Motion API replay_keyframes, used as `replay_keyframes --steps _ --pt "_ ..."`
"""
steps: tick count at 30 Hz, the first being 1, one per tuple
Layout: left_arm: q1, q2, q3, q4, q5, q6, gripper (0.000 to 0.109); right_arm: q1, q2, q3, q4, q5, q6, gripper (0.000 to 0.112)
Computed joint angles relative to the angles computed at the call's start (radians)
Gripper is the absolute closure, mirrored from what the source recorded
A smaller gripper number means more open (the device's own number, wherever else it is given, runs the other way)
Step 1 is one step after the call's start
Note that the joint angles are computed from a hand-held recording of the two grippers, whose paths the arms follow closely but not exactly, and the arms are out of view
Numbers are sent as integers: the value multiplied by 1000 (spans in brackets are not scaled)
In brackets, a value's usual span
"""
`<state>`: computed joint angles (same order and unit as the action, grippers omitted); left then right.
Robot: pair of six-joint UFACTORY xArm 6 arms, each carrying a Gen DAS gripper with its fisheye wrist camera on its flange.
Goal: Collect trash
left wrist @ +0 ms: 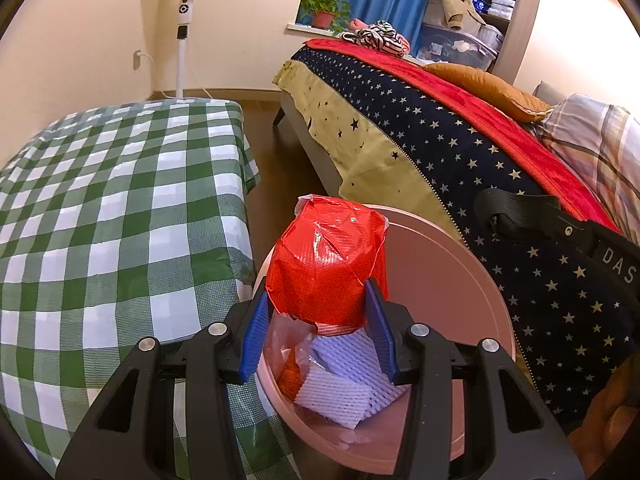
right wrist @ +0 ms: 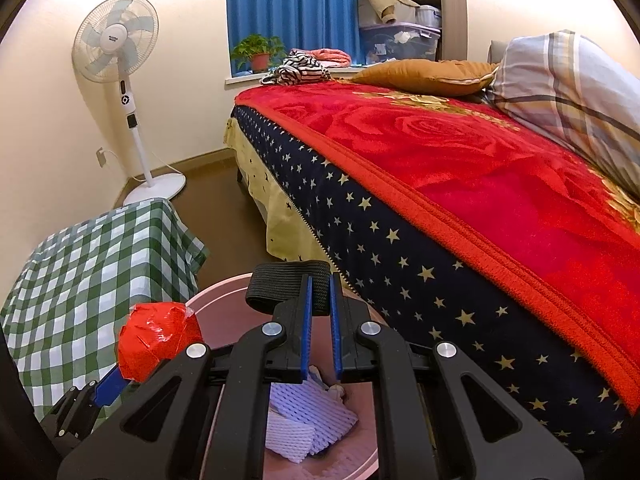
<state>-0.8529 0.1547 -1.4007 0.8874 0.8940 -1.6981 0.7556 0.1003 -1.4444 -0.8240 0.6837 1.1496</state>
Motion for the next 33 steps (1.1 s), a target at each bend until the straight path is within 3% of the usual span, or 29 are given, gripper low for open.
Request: replay_keyframes --steps 10,12,13,15,24,33 --pt "5 -9 14 -4 -55 41 61 -7 -9 7 4 -10 13 100" --pt "9 -26 34 -7 -78 44 54 -4 -14 2 13 5 9 87" --pt "8 -38 43 -9 -73 41 44 -1 -22 4 3 13 22 81" --pt "-2 -61 58 3 -41 24 42 6 -38 3 -19 32 49 60" --pt "-70 -219 139 65 125 -27 36 53 -95 -17 9 39 18 30" --pt "-172 -363 157 113 360 -68 27 120 -182 -4 142 20 -114 19"
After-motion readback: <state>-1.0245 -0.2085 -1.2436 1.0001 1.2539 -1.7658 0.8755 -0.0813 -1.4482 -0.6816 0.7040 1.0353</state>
